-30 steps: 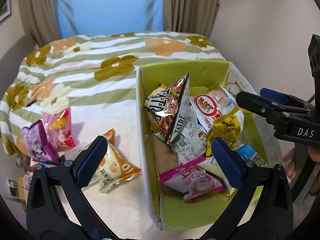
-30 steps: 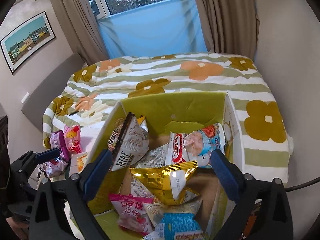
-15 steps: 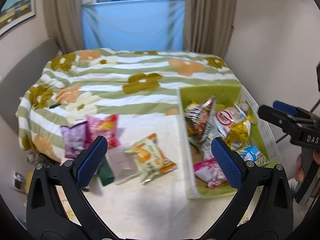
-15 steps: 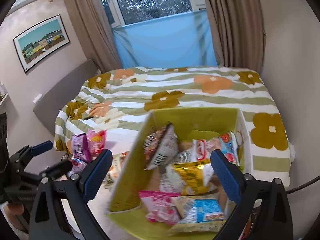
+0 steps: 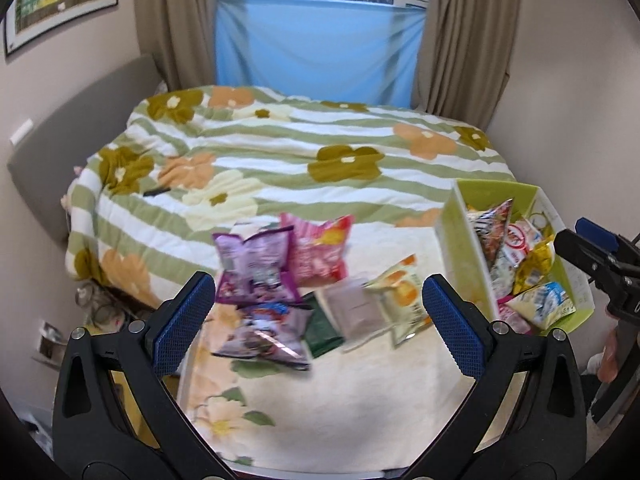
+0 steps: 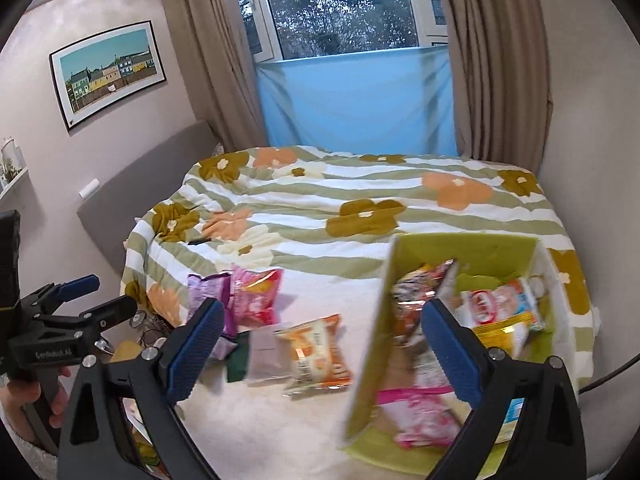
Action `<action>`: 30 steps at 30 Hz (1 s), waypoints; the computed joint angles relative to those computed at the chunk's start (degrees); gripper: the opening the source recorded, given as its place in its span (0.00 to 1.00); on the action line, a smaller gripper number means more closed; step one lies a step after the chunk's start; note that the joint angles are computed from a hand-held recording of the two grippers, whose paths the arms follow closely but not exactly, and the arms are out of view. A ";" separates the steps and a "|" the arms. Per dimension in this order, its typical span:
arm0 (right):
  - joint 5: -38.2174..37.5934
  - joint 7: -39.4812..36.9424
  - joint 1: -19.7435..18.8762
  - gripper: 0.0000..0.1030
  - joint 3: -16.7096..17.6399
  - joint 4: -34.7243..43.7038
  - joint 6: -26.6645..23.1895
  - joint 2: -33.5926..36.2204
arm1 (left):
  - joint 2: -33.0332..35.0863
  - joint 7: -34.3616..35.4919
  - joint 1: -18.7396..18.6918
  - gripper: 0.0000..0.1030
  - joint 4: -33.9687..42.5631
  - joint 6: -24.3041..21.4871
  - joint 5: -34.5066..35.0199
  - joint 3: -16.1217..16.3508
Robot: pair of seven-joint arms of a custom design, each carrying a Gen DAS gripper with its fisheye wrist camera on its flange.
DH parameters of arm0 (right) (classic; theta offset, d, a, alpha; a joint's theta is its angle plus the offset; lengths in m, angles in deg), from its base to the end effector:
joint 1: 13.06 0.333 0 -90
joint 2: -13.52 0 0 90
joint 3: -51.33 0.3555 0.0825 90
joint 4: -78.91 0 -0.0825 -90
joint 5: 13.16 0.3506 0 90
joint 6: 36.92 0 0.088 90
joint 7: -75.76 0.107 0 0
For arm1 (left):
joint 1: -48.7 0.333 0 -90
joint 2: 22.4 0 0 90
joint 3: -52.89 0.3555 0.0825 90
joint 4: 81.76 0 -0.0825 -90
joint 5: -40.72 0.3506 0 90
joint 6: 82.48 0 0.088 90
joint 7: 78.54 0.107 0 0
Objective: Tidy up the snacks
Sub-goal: 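Move both tools back over the remaining snack bags, then grasp the blue Spong bag with the left tool while the right tool grasps the white pouch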
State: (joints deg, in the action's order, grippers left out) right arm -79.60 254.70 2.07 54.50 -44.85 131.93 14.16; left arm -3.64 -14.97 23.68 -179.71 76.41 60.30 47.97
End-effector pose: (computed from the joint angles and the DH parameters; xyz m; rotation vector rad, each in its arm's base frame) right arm 0.4918 0.2259 0.5103 -1.4994 1.7715 -0.6458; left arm 0.5850 -0.3437 0.5378 -1.5208 2.1017 -0.8708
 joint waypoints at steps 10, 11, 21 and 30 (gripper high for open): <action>9.05 -2.48 7.32 0.95 0.03 10.08 -7.40 10.74 | 5.32 22.00 10.72 0.99 3.95 -5.83 -18.66 -5.99; 9.67 -2.58 8.09 0.95 -0.34 10.78 -7.97 11.46 | 6.39 24.09 11.43 0.99 5.06 -7.25 -20.22 -6.32; 15.36 -2.87 14.47 0.95 -3.17 19.62 -12.55 21.78 | 17.24 34.46 12.28 0.99 16.76 -18.12 -27.82 -6.57; 25.41 -14.64 14.01 0.95 -3.43 21.90 -8.49 27.79 | 25.22 32.49 9.84 0.99 24.38 -24.34 -27.68 -4.96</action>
State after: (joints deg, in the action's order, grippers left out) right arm -54.20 240.06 16.08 51.06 -22.95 123.45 41.95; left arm 21.59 17.52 33.52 -155.32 52.07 32.62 43.02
